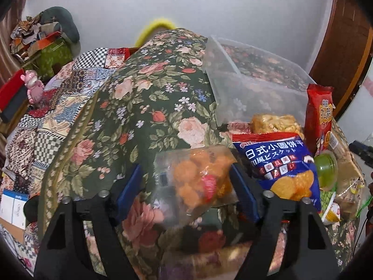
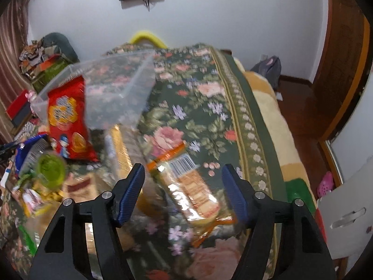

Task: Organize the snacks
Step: 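Grasp the orange puff zip bag with left tool while right tool grasps barcode cake bar, then carry both snacks over the clear box and open both tools to drop them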

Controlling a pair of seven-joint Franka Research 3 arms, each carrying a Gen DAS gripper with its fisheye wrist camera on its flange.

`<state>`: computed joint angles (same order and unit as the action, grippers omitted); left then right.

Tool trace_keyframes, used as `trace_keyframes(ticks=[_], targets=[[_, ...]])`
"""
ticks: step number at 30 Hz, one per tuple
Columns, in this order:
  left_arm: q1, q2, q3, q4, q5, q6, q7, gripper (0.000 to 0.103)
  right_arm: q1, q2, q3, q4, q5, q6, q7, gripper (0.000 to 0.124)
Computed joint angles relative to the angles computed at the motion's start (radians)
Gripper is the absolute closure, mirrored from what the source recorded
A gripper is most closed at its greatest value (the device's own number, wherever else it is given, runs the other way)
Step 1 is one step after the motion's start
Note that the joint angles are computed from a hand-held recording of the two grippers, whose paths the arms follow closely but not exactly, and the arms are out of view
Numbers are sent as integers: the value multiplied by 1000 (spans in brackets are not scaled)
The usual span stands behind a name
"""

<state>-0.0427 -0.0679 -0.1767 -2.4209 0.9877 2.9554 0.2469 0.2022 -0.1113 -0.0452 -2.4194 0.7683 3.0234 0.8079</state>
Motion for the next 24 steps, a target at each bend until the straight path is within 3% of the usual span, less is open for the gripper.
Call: trace_keyframes(ticks=[3,7,10,12,14,16,18,24], targets=[[-3,30,2,23,8,9,14,18,-22,21,-7,15,-30,-54,15,59],[-10,57,18,45,18,20,12,14,-42,39,-15,38,28,-119,-20,59],[-16,69,28,45,-92,43,108,14,-54,51,1,42,16,-115,-19,59],[-21,77,31,57,-97,40,123,16,-60,54,14,36,-35,-92,8,63],[-26,82,34,65,-85,44,123,25,-64,57,22,34,-86,-83,39,72],[-29,86,35,62,-117,77,164,46,-65,56,26,26,-122,-69,64,83],[-37,88,39,70,-91,73,146,52,-61,59,25,29,-119,-68,62,92],[-45,61,33,59,-41,29,92,57,-56,50,19,37,-87,-79,56,92]])
